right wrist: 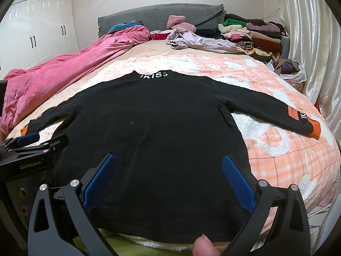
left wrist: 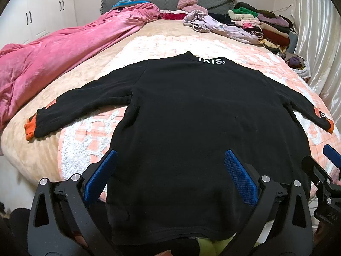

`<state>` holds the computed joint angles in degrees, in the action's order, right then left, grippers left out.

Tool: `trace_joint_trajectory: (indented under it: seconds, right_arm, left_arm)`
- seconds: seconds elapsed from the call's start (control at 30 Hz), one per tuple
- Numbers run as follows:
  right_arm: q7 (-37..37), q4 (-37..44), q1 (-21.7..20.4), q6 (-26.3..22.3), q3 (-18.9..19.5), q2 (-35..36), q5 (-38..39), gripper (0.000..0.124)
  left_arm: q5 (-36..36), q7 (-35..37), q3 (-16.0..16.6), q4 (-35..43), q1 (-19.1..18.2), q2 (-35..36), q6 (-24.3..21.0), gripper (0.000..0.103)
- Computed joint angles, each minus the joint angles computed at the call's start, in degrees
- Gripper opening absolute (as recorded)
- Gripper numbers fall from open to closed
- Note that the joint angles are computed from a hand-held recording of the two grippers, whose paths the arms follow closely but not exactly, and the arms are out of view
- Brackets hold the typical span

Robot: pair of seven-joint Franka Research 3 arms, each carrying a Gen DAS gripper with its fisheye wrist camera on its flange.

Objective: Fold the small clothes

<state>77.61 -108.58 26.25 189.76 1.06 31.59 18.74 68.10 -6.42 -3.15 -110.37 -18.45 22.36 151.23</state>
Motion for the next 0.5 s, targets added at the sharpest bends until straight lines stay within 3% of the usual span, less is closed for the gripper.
trace_joint_trajectory:
  seconds: [0.5]
  right_arm:
    - [0.1, 0.6, 0.5, -0.6, -0.7, 0.2, 0.1, 0.099]
  left_arm:
    - [0.4, -0.4, 0.1, 0.1, -0.3, 0.0, -0.2, 0.094]
